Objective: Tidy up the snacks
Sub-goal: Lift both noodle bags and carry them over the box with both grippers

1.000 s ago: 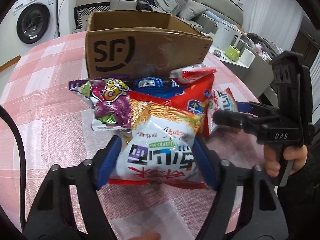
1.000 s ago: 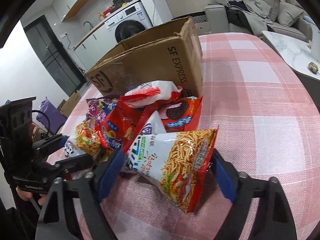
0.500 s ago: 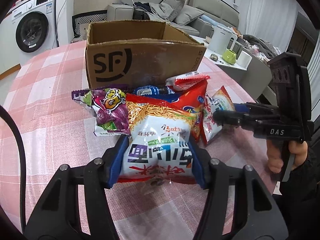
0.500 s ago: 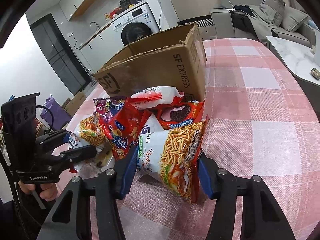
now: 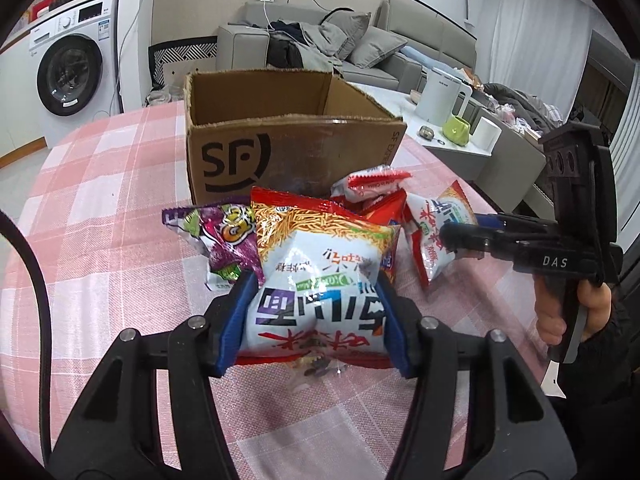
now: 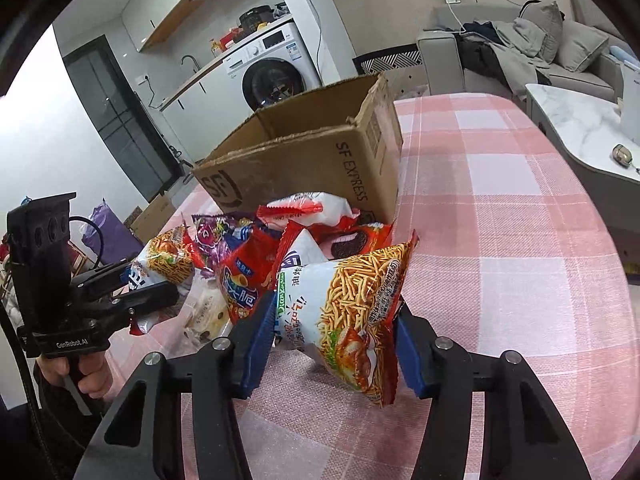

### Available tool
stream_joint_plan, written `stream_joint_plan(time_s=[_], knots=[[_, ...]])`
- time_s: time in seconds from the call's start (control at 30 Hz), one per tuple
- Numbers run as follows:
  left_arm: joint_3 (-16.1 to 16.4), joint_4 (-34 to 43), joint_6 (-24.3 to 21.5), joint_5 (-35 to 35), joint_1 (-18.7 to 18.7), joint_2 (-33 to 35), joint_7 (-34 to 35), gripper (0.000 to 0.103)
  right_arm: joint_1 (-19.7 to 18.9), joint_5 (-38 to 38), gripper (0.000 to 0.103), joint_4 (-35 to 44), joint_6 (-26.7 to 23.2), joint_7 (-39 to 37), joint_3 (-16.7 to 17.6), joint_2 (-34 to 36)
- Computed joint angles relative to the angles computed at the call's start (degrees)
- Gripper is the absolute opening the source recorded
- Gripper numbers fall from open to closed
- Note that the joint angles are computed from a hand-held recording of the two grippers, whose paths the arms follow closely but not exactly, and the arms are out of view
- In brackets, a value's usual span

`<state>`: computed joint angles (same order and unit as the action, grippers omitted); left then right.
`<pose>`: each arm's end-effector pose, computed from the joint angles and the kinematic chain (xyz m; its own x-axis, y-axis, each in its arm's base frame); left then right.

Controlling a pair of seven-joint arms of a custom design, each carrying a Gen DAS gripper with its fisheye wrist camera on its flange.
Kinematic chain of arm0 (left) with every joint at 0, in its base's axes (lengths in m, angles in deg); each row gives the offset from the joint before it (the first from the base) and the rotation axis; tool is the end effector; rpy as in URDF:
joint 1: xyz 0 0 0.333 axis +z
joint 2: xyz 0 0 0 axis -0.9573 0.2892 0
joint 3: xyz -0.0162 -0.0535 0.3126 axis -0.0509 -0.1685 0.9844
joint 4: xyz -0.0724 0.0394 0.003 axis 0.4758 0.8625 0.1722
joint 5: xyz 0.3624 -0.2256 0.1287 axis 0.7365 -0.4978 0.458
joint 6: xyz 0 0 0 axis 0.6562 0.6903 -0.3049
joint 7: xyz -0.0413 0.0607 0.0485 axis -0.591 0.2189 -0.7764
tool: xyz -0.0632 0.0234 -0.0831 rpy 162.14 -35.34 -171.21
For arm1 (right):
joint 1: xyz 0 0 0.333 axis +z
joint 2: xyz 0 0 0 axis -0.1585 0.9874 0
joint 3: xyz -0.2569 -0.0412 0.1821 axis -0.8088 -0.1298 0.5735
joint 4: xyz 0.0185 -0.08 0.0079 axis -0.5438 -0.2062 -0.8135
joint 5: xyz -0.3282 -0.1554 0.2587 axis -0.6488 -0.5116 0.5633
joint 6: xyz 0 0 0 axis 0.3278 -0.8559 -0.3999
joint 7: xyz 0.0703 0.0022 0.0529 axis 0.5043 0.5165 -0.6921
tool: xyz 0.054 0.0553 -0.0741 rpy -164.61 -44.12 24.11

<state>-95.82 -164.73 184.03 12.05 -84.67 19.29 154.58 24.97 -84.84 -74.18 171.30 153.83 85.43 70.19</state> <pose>0.6250 -0.3200 0.5203 -0.4912 -0.8472 0.2026 -0.6760 0.2241 -0.7020 0.5883 0.4417 0.5107 0.1600 -0.9195 -0.3590 -0.7547 0.1205 -0.6449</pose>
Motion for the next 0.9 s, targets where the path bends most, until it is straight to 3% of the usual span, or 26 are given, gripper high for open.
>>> stream_joint_plan(time_s=[0.9], knots=[[4.34, -7.49, 4.44, -2.86, -2.27, -9.72, 0.90, 0.055, -0.34, -13.49, 0.055, -1.26, 0.94, 10.67, -0.02, -4.64]])
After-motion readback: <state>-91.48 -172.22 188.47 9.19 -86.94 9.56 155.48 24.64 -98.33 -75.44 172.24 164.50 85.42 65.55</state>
